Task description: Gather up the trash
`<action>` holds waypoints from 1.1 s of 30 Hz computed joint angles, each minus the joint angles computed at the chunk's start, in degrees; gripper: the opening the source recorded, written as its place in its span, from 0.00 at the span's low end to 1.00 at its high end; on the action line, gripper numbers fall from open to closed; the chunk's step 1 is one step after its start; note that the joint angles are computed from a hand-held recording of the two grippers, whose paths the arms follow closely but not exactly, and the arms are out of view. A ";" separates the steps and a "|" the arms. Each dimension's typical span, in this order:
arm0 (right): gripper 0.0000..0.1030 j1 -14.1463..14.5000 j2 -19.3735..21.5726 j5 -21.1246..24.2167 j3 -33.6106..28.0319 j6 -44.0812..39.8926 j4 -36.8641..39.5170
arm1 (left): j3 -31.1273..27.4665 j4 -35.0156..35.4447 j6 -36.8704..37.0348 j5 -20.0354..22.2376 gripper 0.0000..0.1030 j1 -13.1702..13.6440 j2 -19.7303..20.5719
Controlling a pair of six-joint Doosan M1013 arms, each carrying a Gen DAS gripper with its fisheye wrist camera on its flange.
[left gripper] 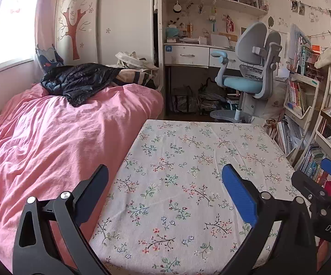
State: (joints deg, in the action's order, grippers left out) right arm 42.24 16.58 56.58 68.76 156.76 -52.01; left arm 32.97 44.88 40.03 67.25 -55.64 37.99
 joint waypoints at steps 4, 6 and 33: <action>0.93 -0.61 0.99 0.53 -1.16 0.53 -2.02 | -3.87 -0.11 1.19 0.45 0.93 0.70 2.34; 0.93 -1.08 1.32 0.56 -1.60 1.19 -1.59 | -5.44 -0.26 0.98 0.54 0.93 1.09 3.23; 0.93 -1.83 2.98 0.80 -4.02 -0.34 -3.19 | -5.61 -0.92 -0.79 -4.29 0.93 1.78 3.42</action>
State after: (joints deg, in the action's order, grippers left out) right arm 40.41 19.56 57.39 64.73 156.41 -55.20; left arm 27.35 43.96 39.23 62.96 -53.86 41.40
